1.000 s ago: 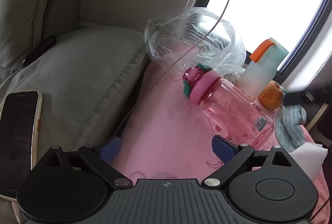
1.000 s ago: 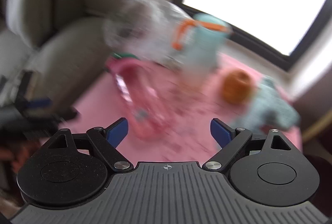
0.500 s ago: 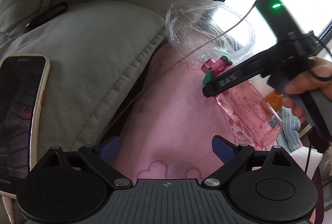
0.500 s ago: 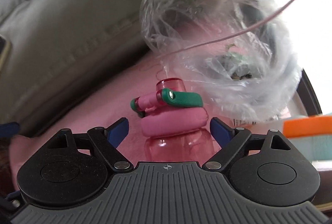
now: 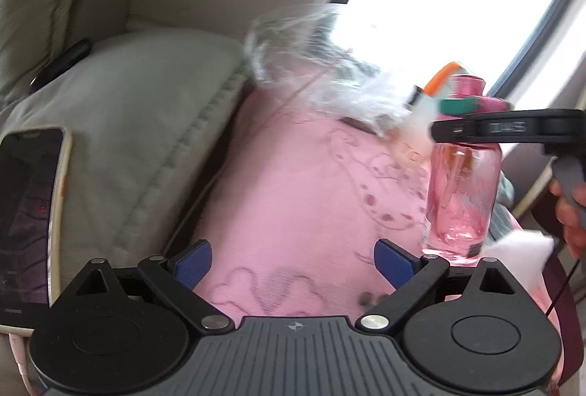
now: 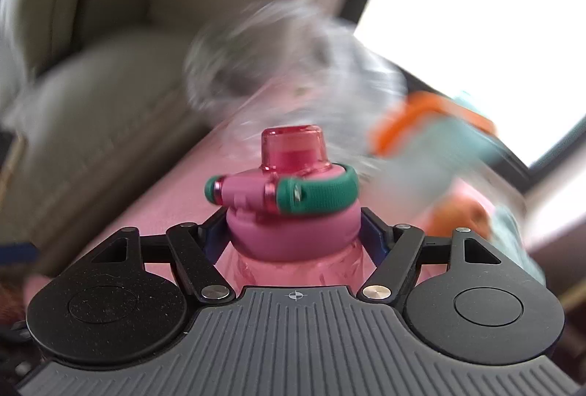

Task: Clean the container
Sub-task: 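Lower the pink bottle onto the pink cloth and open the left tool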

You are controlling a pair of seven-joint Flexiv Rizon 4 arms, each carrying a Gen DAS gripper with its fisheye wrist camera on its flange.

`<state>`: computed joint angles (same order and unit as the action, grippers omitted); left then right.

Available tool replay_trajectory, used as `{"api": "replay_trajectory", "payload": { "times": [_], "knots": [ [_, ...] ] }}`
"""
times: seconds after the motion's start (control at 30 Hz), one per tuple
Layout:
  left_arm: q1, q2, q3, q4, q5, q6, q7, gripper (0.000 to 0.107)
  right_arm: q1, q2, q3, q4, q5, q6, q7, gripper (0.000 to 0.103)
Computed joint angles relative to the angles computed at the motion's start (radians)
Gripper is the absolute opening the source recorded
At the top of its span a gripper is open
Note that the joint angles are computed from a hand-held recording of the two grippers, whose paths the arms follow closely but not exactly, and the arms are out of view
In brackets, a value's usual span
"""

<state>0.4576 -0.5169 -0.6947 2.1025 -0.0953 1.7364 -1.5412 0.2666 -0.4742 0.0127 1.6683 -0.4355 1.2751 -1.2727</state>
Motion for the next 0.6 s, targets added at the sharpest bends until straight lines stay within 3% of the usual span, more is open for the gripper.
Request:
{"api": "replay_trajectory", "payload": {
  "times": [0.13, 0.27, 0.4, 0.53, 0.6],
  "knots": [
    [-0.057, 0.045, 0.034, 0.001, 0.007, -0.029, 0.027, 0.095, 0.015, 0.117, -0.100, 0.229, 0.002, 0.240, 0.209, 0.072],
    [-0.275, 0.121, 0.254, -0.038, -0.017, -0.119, 0.044, 0.096, 0.047, 0.148, -0.190, 0.359, 0.033, 0.432, 0.304, 0.072],
    [-0.507, 0.151, 0.505, -0.091, 0.027, -0.194, 0.012, 0.098, 0.120, 0.170, -0.261, 0.412, 0.089, 0.486, 0.271, 0.075],
    [-0.643, 0.158, 0.648, -0.122, 0.049, -0.242, -0.011, 0.098, 0.133, 0.157, -0.261, 0.412, 0.139, 0.499, 0.225, 0.079],
    [-0.704, 0.159, 0.713, -0.140, 0.072, -0.266, -0.045, 0.098, 0.102, 0.137, -0.211, 0.394, 0.156, 0.502, 0.198, 0.081]
  ]
}}
